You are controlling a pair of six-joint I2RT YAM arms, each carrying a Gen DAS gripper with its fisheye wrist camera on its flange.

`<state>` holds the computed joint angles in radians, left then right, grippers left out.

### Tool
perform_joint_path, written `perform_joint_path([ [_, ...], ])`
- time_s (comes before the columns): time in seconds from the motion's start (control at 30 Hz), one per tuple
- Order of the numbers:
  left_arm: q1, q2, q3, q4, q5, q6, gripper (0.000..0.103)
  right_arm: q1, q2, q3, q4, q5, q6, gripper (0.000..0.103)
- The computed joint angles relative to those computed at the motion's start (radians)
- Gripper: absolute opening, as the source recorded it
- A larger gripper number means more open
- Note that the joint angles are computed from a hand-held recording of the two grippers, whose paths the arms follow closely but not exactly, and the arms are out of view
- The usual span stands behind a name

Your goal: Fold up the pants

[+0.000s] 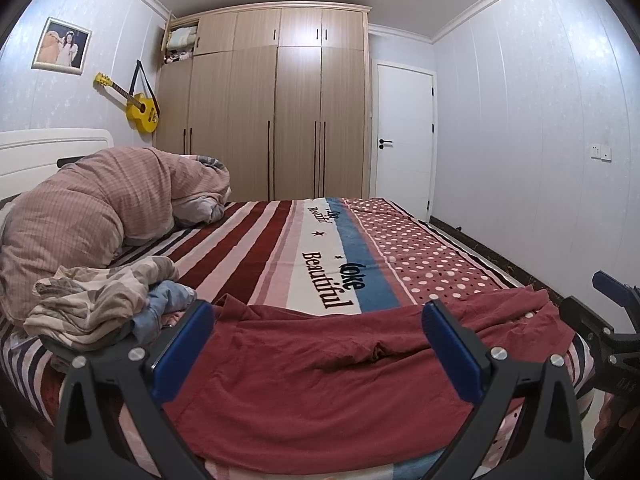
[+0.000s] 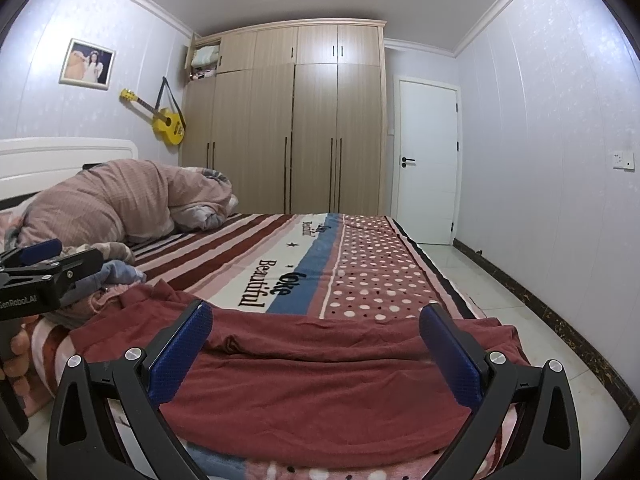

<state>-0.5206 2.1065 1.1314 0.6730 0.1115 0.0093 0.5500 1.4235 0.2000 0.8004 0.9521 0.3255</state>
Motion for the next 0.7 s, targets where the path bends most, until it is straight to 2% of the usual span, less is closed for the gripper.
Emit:
perform_joint_path([
  [0.4, 0.003, -0.005, -0.004, 0.001, 0.018, 0.004, 0.102, 0.004, -0.003, -0.006, 0.005, 0.002, 0.003, 0.102],
  [0.57, 0.003, -0.020, -0.017, -0.002, 0.025, 0.007, 0.102, 0.029, -0.027, -0.005, -0.026, 0.042, 0.008, 0.102],
  [0.7, 0.007, -0.014, -0.010, -0.023, 0.032, 0.045, 0.102, 0.040, -0.065, -0.026, -0.028, 0.036, 0.022, 0.102],
])
